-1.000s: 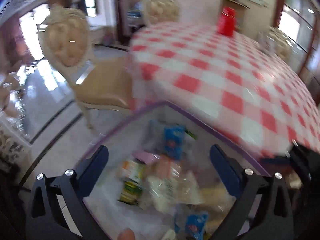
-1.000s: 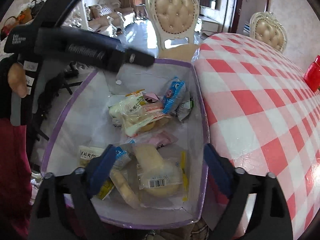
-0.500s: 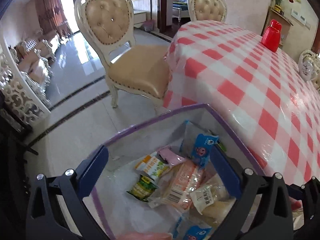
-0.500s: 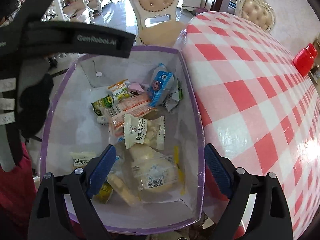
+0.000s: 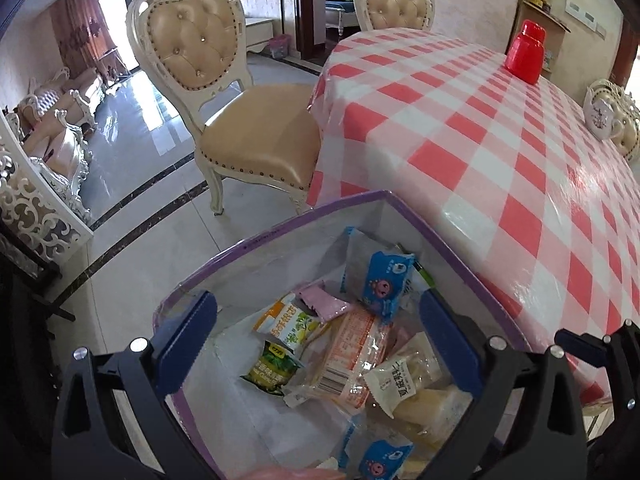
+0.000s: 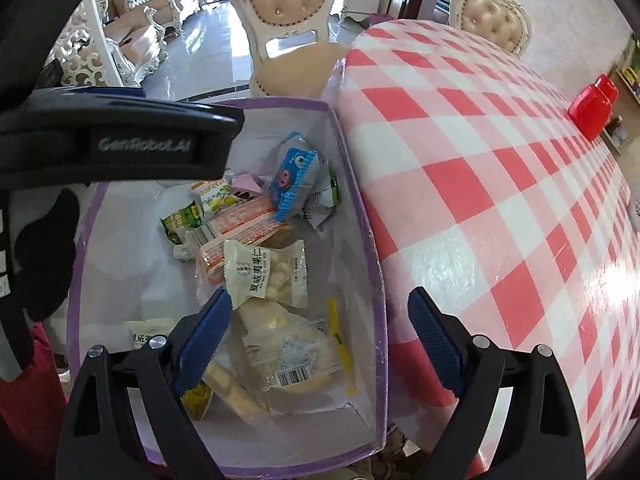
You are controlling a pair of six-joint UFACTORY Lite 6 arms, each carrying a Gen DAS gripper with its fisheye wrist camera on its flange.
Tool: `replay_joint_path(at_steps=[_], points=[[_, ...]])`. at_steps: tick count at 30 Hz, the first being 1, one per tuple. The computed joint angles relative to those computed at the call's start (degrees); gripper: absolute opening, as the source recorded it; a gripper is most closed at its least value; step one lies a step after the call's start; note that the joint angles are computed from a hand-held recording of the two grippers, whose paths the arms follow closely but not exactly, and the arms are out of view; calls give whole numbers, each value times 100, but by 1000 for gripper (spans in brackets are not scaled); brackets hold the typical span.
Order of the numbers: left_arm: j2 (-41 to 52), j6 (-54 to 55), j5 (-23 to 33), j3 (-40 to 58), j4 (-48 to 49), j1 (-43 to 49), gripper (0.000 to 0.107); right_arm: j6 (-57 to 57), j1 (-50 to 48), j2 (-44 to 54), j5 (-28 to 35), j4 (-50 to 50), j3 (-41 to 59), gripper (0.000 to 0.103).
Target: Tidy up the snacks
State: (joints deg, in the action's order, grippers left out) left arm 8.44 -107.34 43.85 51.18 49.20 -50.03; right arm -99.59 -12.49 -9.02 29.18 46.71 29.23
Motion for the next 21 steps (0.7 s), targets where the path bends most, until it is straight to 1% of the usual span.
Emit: replay_joint_path(at_steps=[21], points=[[173, 250, -145, 72, -125, 73, 101, -82, -18, 88, -1, 64, -36, 86]])
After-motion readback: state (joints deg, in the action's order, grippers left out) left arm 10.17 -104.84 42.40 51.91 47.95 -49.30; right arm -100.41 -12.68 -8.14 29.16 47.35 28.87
